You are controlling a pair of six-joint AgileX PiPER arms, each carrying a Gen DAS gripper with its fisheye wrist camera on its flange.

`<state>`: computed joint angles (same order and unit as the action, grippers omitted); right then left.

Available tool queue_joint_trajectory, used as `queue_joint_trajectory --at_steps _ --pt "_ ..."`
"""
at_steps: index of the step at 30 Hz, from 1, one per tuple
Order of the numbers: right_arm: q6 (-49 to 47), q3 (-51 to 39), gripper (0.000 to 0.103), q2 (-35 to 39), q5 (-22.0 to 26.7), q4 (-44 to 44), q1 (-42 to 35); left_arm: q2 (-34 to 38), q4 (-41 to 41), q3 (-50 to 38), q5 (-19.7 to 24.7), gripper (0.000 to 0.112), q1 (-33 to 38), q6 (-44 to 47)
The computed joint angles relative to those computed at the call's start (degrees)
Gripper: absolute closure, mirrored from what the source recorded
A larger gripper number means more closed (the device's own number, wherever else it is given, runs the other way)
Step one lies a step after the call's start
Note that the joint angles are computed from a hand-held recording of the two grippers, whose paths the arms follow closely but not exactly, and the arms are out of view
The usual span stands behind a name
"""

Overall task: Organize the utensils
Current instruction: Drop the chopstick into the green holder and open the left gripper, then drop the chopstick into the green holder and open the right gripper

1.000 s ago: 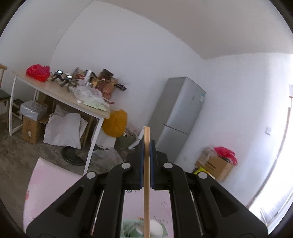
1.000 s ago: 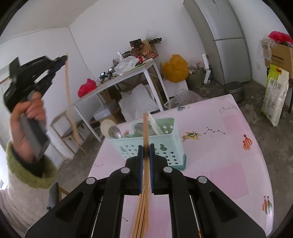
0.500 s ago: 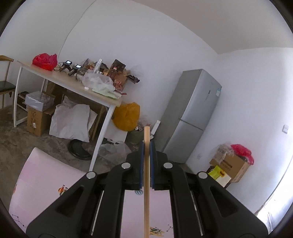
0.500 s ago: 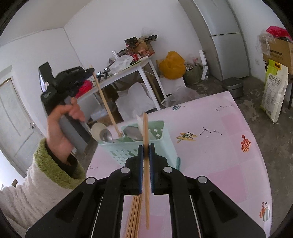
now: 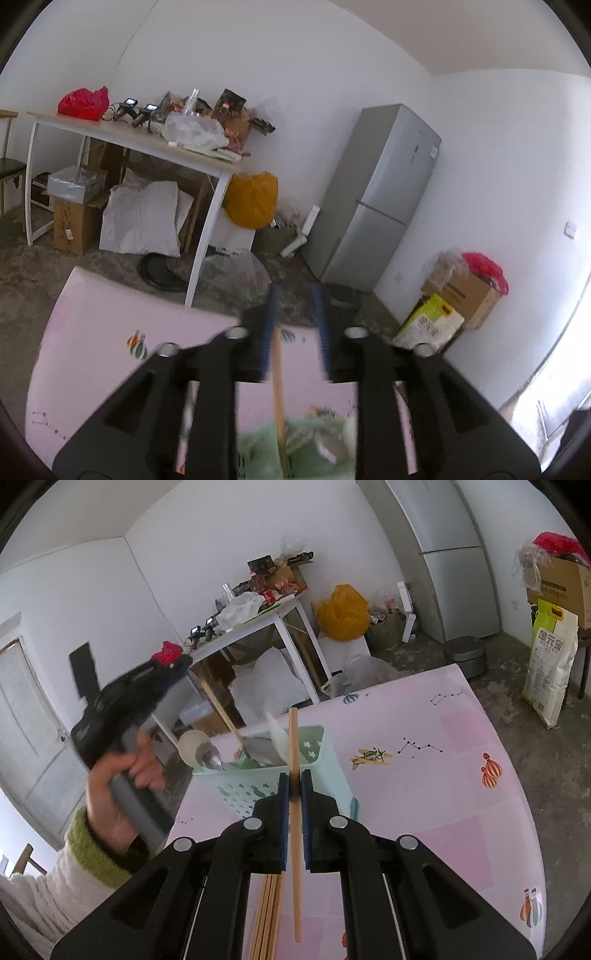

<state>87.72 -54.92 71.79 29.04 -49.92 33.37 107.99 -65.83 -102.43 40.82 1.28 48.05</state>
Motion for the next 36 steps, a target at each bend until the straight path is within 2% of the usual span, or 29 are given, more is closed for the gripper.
queue_joint_trajectory --at_steps 7,9,13,17,23,31,33,36 --pt "2.7 -1.3 0.097 -1.4 3.3 -4.7 2.9 -9.2 -5.3 13.3 5.2 0.072 6.0 10.6" --pt "2.1 -2.5 0.097 -1.4 4.1 -5.6 3.5 -12.0 -6.2 17.2 6.7 0.065 7.8 14.1" --pt "-2.9 -6.9 0.097 -0.2 3.9 -5.0 3.2 -16.8 -4.9 24.5 9.8 0.058 11.6 19.5" --pt "-8.1 -12.2 0.097 1.6 2.7 -4.6 2.4 -20.4 -3.9 31.1 10.7 0.053 15.5 25.4" --pt "-21.6 -26.1 0.097 9.1 1.3 -0.7 0.6 -22.2 -2.0 37.1 12.3 0.051 21.7 29.4" --pt "-39.7 -46.6 0.097 24.2 1.0 8.1 -2.8 -22.2 -0.6 39.8 12.9 0.051 26.6 29.8" --pt "-43.1 -50.1 0.097 27.0 1.3 11.0 -3.6 -22.6 -1.1 40.2 12.8 0.051 27.2 30.7" --pt "-45.6 -53.1 0.097 30.7 1.6 10.3 -3.5 -22.9 -1.7 41.0 12.9 0.051 28.1 32.2"
